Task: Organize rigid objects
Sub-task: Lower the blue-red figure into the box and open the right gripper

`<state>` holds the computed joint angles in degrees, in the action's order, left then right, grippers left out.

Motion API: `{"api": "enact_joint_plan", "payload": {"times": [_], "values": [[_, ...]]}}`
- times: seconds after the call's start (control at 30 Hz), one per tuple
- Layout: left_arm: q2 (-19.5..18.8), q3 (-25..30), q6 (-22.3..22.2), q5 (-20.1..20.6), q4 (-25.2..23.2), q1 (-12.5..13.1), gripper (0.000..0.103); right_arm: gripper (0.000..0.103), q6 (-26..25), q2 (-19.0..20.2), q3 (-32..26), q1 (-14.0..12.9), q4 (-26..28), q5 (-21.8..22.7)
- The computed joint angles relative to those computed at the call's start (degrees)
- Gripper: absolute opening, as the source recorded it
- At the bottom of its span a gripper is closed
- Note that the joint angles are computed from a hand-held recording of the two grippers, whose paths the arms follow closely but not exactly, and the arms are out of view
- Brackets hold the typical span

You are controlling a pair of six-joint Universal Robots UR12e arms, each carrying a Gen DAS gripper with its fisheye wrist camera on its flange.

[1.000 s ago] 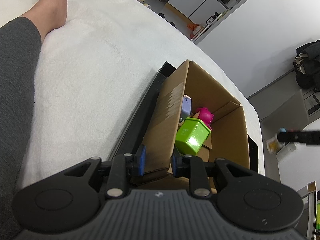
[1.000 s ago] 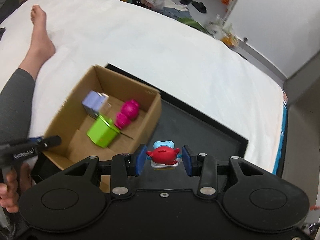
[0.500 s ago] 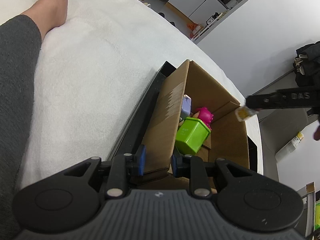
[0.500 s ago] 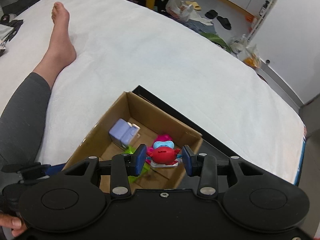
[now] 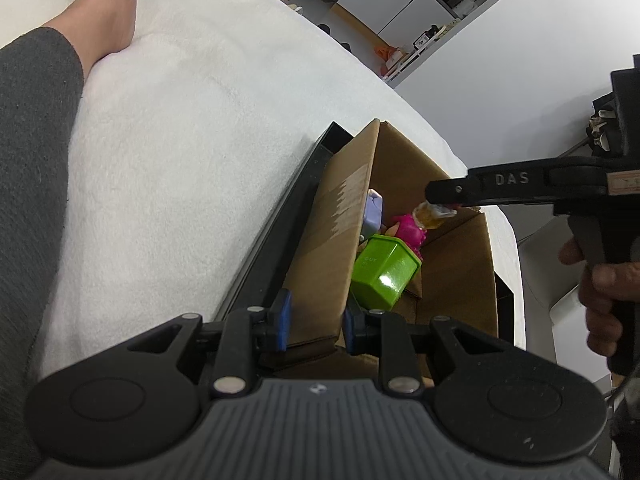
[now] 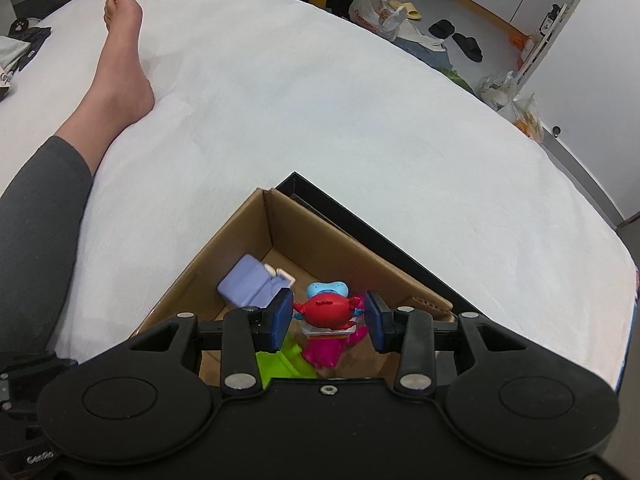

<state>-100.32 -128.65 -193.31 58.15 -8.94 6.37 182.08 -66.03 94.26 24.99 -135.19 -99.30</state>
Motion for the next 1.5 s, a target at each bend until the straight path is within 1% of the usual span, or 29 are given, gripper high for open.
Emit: {"api": "enact_joint_plan", "payload": {"times": [0.2,0.37,0.4,0.53,0.77,0.97,1.03,1.17,1.23,1.5], "values": [[-0.01,0.02,-0.04,-0.01,-0.03,0.0,0.024,0.039,0.61,0.52,0.47,-0.38,-2.2,1.24],[-0.01,0.03,-0.02,0.02,-0.04,0.0,0.024,0.039,1.04,0.77,1.26,-0.97,-4.35,3.43],[-0.01,0.03,0.0,-0.02,-0.05,0.02,0.024,0.04,1.22,0.79,1.4,-1.09,-4.66,3.78],[-0.01,0.13,-0.16,-0.12,-0.23,0.06,0.025,0.042,2.92,0.32,2.42,-1.45,-6.81,4.6],[-0.11,0.18,0.02,-0.39,-0.32,0.24,0.025,0.043,4.1,-2.05,4.04,-1.65,-7.15,3.92],[-0.15,0.13,0.06,-0.41,-0.23,0.23,0.025,0.049,7.59,-4.86,6.23,-2.06,-7.88,4.01],[-0.15,0.13,0.08,-0.35,-0.2,0.21,0.025,0.053,8.57,-5.77,7.18,-2.11,-9.23,4.36],[-0.17,0.12,0.06,-0.3,-0.11,0.18,0.025,0.056,10.06,-7.39,8.41,-1.91,-9.93,4.04],[-0.18,0.12,0.15,-0.22,-0.07,0.15,0.025,0.06,10.72,-8.07,9.11,-1.92,-10.57,4.05],[-0.19,0.16,0.09,-0.13,-0.16,0.09,0.025,0.065,13.06,-10.38,11.58,-1.86,-11.55,3.2]]}}
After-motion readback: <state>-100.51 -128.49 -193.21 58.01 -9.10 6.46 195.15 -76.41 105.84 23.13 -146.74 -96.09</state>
